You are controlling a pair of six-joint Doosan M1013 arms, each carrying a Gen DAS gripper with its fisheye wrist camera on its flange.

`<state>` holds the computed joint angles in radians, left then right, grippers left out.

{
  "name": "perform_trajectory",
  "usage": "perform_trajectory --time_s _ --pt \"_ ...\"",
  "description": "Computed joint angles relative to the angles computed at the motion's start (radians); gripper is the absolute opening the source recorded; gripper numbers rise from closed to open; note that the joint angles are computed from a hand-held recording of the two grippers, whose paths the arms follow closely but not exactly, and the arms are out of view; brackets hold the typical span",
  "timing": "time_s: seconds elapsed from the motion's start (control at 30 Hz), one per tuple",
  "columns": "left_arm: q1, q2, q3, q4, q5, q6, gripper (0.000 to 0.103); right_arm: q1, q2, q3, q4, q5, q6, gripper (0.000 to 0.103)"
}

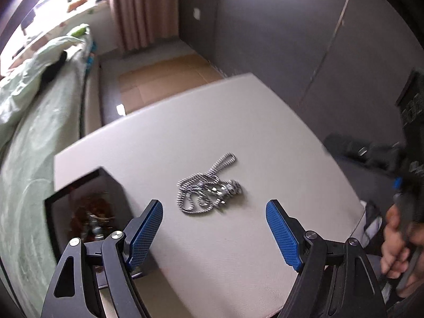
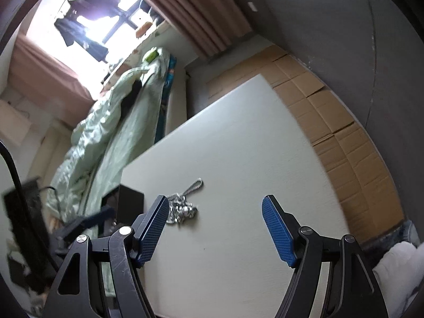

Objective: Organize jewelry
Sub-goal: 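Grasp the silver chain necklace with the left tool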

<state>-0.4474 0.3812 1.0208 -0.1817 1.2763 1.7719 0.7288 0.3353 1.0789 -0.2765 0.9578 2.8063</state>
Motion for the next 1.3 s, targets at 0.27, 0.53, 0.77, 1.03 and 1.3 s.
perform_trajectory --time_s 0.27,0.53,0.77,1.03,1.3 --pt "-0.027 0.056 -0.051 0.065 0.079 -0.013 0.081 -0.009 -0.037 0.054 -0.01 -0.038 0.043 0.073" --pt "-0.043 0.098 -0.083 0.121 0.133 -0.001 0.081 -0.015 -0.057 0.086 -0.002 -0.074 0.052 0.073" --pt "-0.032 0.136 -0.123 0.138 0.16 -0.055 0.081 -0.021 -0.079 0.122 -0.013 -0.105 0.094 0.073" --pt "-0.032 0.146 -0.137 0.133 0.14 -0.062 0.077 -0.025 -0.078 0.124 0.003 -0.105 0.089 0.073" --pt "-0.038 0.119 -0.102 0.11 0.12 -0.017 0.021 -0.027 -0.067 0.11 0.021 -0.087 0.063 0.073"
